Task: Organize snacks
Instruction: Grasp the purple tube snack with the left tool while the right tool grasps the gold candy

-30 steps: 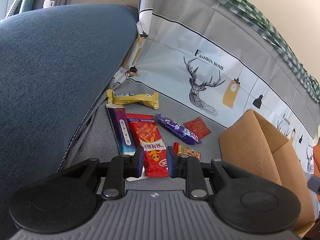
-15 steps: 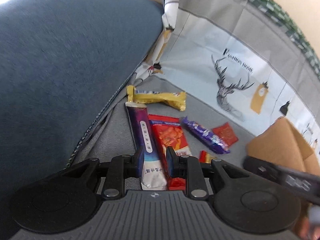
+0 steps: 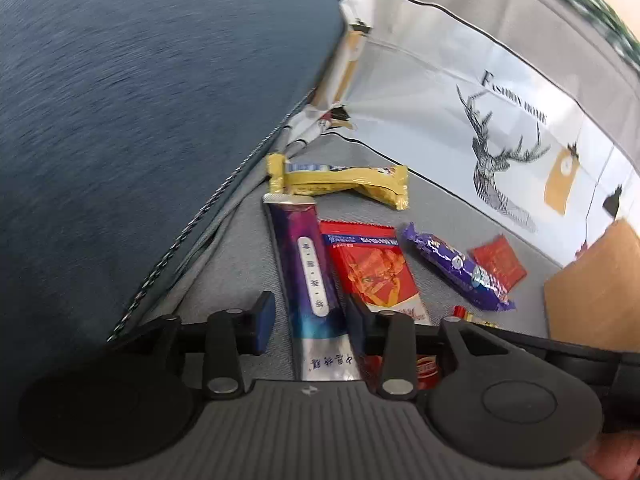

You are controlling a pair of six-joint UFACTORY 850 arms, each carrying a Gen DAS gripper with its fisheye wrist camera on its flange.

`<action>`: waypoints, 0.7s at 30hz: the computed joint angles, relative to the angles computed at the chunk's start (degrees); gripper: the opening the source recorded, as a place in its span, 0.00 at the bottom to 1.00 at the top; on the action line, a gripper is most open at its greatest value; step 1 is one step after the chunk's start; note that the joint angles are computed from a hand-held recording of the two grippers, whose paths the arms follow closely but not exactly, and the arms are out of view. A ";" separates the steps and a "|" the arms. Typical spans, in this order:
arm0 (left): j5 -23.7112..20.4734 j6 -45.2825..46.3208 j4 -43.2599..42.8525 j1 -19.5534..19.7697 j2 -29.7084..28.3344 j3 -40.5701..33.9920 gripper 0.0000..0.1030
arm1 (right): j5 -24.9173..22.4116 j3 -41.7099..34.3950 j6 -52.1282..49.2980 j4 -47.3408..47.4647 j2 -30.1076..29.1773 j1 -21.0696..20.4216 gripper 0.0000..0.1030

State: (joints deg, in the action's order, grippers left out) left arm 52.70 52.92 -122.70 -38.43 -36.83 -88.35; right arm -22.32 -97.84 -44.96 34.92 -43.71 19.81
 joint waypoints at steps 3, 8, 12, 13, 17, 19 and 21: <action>2.69 6.06 -1.36 -0.20 -2.44 -3.25 0.48 | 0.56 0.05 -2.34 1.66 -0.18 0.06 0.84; 6.01 13.36 -2.93 -0.59 -5.07 -6.70 0.45 | 0.59 0.40 -10.10 7.94 0.01 -0.31 0.60; 5.59 13.64 -3.59 -0.51 -4.50 -6.15 0.28 | -1.06 0.96 -9.95 6.71 1.07 -0.77 0.55; 5.41 13.61 -3.94 -0.49 -4.25 -5.95 0.26 | -1.02 1.76 -10.92 7.41 1.77 -0.96 0.55; 3.87 12.14 -5.35 -0.56 -2.51 -4.32 0.19 | -1.85 6.26 -18.37 12.75 5.83 -2.31 0.54; 2.83 10.37 -5.37 -0.68 -1.24 -3.00 0.18 | -2.61 9.61 -23.51 16.37 8.74 -3.08 0.54; 2.34 9.00 -4.44 -1.08 -0.05 -1.90 0.18 | -3.96 13.52 -29.10 20.44 12.05 -3.96 0.54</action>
State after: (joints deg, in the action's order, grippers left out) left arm 55.04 61.93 -127.14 -39.51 -36.88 -90.25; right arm -26.29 -84.32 -74.05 55.36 -31.65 15.85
